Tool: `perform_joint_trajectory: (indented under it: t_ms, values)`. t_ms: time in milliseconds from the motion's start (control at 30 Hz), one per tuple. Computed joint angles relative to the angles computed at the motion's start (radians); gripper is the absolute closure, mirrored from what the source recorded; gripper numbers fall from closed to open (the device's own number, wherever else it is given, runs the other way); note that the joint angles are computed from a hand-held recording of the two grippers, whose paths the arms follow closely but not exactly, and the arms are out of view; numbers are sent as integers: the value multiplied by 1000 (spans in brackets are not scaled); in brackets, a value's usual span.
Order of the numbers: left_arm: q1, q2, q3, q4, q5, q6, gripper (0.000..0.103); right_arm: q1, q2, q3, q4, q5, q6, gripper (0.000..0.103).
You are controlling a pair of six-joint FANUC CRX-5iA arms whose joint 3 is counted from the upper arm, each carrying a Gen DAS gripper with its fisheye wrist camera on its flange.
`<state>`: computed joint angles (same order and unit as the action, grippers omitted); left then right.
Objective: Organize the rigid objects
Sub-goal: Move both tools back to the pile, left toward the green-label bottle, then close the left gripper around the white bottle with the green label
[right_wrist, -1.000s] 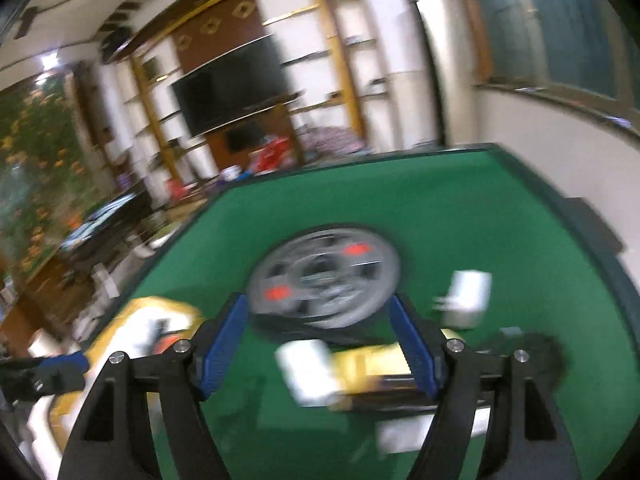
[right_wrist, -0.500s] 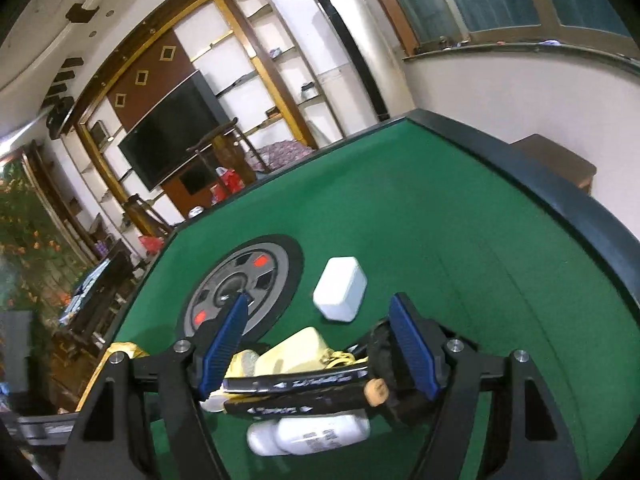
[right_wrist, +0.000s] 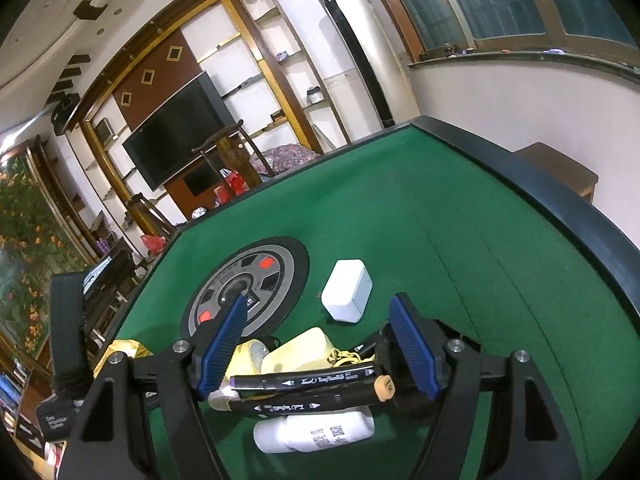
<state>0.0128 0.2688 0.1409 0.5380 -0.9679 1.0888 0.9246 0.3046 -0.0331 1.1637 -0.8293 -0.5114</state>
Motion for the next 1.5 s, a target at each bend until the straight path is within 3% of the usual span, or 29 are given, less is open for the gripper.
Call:
perform_joint_trajectory:
  t_ms: [167,333,733,800,867,1000,1233,1367,1500]
  values:
    - [20,0,-13,39,-48,-4,47,1,-3,-4,-8,-3,5,30]
    - [38,-24,-74,113,-46,-41,47,6,-2,2,-24,-16,18,30]
    - [-21,10,-4,-58,-27,19,47,13,0,17,-55,-34,50,30]
    - [-30,3,-19,-60,6,4,47,13,0,17,-57,-43,49,30]
    - [-23,3,-24,-48,4,0,66,13,1,19,-62,-49,52,30]
    - [14,-8,-54,27,-27,-41,66,14,11,33,-80,-63,75,30]
    - [93,-127,-186,169,-62,-190,66,13,19,40,-88,-64,101,30]
    - [173,-191,-258,281,-142,-286,66,2,11,37,-89,14,102,30]
    - [247,-236,-302,338,-191,-363,66,12,62,165,-233,21,309,30]
